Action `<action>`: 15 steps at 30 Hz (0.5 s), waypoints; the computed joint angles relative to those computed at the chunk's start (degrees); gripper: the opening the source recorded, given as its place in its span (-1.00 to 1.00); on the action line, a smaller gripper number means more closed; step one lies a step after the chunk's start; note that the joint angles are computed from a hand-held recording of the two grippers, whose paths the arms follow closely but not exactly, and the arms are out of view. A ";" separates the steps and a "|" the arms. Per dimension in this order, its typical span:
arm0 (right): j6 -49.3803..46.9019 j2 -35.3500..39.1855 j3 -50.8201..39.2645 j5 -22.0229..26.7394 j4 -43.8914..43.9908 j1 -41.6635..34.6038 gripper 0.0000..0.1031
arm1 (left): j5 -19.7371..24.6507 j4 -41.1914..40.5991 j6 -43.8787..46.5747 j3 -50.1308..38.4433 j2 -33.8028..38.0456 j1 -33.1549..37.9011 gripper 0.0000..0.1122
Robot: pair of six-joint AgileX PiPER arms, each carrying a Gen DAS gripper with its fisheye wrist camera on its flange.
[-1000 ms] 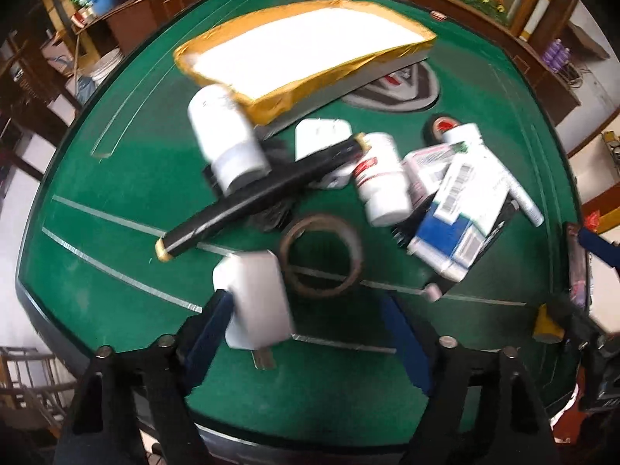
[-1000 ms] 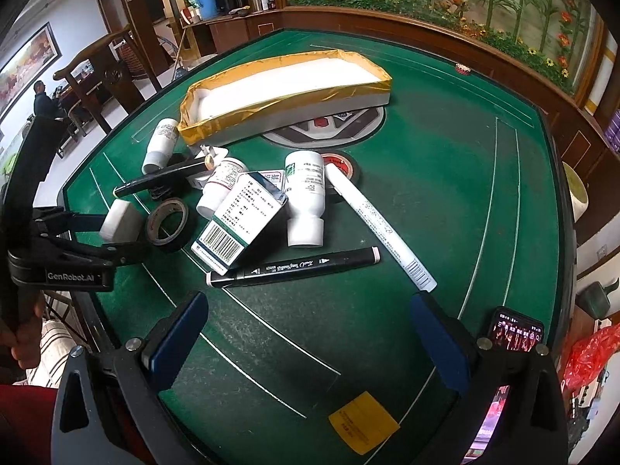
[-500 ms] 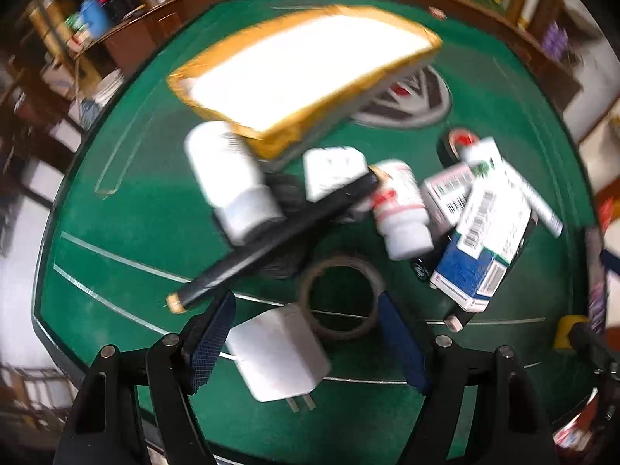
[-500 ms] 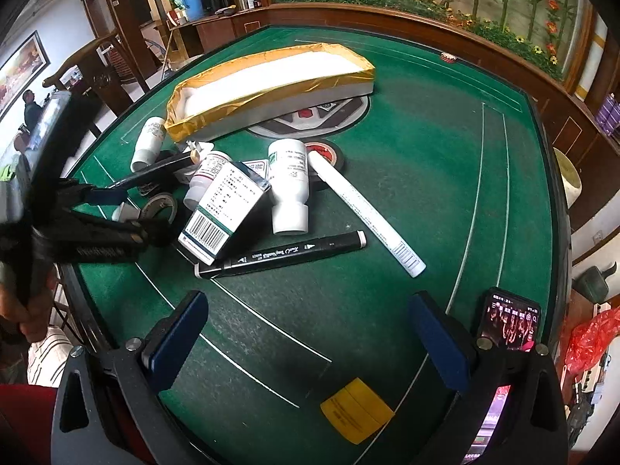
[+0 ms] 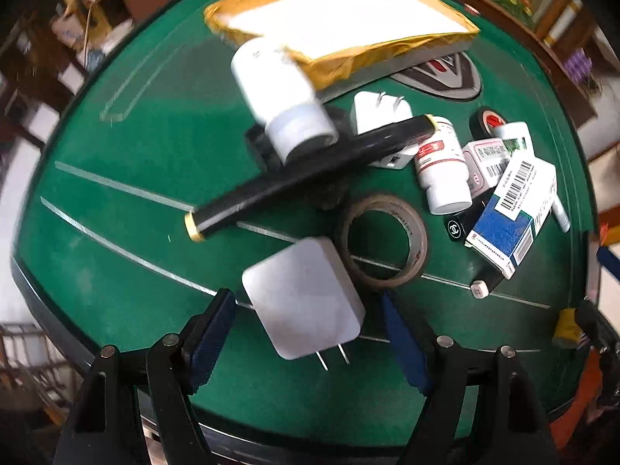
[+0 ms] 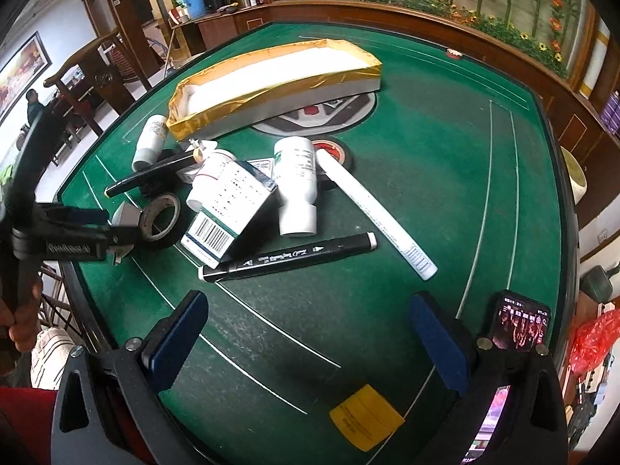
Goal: Organize rigid objects
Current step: 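Close the left tool on the white plug charger and lift it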
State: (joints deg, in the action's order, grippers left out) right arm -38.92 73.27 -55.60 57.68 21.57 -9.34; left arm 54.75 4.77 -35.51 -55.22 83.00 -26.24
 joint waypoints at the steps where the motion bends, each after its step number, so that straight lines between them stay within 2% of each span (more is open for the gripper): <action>1: 0.09 -0.05 -0.01 -0.01 -0.13 0.11 1.00 | -0.23 -0.96 -0.14 0.38 -0.17 0.74 0.44; 4: 0.31 -0.02 -0.04 0.02 -0.25 0.09 1.00 | -2.93 -6.49 1.44 2.64 -1.98 5.06 0.43; 9: 0.52 0.01 0.10 -0.11 -0.44 0.14 1.00 | -5.67 -11.52 3.12 4.24 -3.54 8.38 0.18; 13: 0.54 -0.19 0.26 -0.09 -0.57 0.37 1.00 | -6.82 -10.97 0.89 4.56 -3.61 7.37 0.16; 15: 0.66 -0.12 0.28 -0.14 -0.64 0.40 1.00 | -6.78 -7.98 -1.32 4.03 -3.22 5.85 0.21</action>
